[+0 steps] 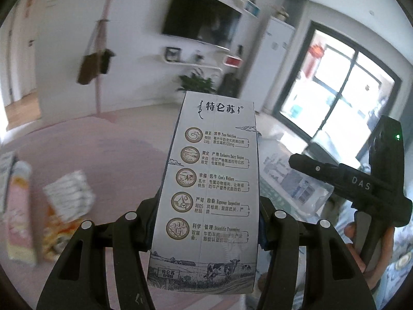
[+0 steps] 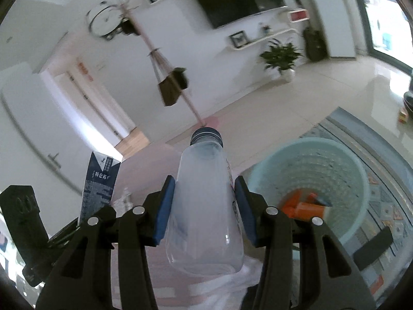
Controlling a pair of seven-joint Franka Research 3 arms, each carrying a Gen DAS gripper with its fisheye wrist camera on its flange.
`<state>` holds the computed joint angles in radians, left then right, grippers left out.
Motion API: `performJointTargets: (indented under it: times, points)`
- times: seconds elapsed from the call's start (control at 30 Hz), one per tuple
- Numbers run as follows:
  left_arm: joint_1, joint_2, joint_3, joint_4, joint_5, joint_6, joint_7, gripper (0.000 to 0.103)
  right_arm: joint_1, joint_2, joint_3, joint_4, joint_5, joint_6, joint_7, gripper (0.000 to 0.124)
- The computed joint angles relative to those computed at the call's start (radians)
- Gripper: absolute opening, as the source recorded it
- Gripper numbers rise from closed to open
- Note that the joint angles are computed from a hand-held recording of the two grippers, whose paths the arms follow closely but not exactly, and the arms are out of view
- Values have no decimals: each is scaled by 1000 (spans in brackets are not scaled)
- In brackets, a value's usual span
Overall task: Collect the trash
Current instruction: 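Carry the milk carton and clear bottle over the blue basket and open both tools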
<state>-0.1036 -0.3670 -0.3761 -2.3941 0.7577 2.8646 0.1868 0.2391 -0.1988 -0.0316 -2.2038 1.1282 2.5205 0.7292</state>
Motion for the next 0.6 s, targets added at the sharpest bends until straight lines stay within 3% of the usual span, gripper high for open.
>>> performJointTargets:
  times: [0.13, 0.23, 0.33, 0.43, 0.6]
  points:
    - [-59, 165, 35, 122, -72, -34, 120, 54, -32, 41, -21, 18, -11, -7, 11, 44]
    - [-93, 263, 66, 187, -107, -10, 174, 54, -59, 80, -23, 34, -34, -5, 40, 44]
    - [-135, 361, 90, 275, -205, -80, 284, 54, -80, 115, -18, 40, -46, 14, 62, 44]
    - [-154, 443, 109, 332, -350, -73, 413, 54, -100, 158, -10, 51, -85, 32, 112, 44]
    - [-172, 528, 128, 406, -411, -103, 494, 55, -119, 225, 10, 73, -176, 72, 208, 44]
